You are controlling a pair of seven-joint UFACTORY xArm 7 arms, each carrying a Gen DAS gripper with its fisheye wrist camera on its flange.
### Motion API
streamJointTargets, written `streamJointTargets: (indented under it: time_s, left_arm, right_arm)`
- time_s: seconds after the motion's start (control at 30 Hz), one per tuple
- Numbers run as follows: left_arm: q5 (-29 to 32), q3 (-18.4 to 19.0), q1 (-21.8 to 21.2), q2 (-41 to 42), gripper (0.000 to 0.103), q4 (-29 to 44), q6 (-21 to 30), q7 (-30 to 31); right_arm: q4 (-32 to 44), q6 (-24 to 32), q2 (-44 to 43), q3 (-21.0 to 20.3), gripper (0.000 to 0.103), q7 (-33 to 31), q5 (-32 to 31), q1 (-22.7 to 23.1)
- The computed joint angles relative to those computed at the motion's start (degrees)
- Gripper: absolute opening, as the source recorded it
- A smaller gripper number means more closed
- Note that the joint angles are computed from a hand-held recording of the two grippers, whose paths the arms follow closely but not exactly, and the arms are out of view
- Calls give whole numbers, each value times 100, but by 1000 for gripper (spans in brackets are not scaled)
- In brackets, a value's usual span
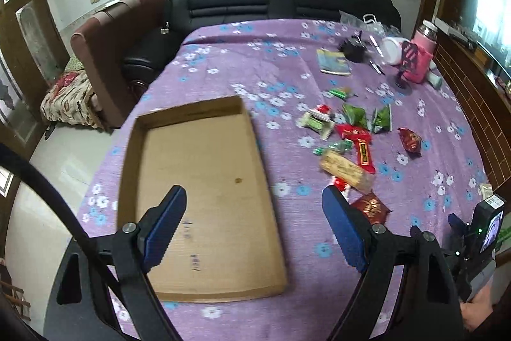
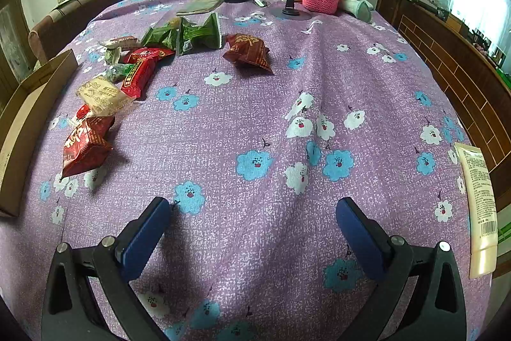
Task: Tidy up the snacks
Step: 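Set the cardboard tray down on the bedspread beside the snacks by hand, then grasp a red snack packet with the right gripper while the left gripper grasps another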
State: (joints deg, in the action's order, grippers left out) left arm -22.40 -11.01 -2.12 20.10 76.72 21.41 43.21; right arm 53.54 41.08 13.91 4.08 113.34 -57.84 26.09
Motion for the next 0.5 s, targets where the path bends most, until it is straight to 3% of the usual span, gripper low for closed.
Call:
streamJointTargets:
  time_s: [0.27, 0.33, 0.37, 0.4, 0.5]
  left_arm:
    - [910, 346, -536, 202, 87, 29, 88, -1094]
    - [1082, 358, -579, 235, 87, 31, 104, -1257]
    - [1179, 384, -612, 256, 87, 52, 157, -1359]
    - [1266, 413, -643, 269, 87, 56, 177, -1470]
    - [1410, 436, -673, 350, 87, 154, 337, -1740]
  right_arm:
    - [80, -79, 64, -62, 103, -154, 18, -51]
    - [44, -284, -13, -3, 103, -770, 481, -225]
    - [10, -393, -69, 56, 98, -1010, 636, -361]
    - [-92, -491, -226, -56, 90, -1010, 552, -303]
    - [-360, -1176, -659, -248, 91, -853, -148, -581]
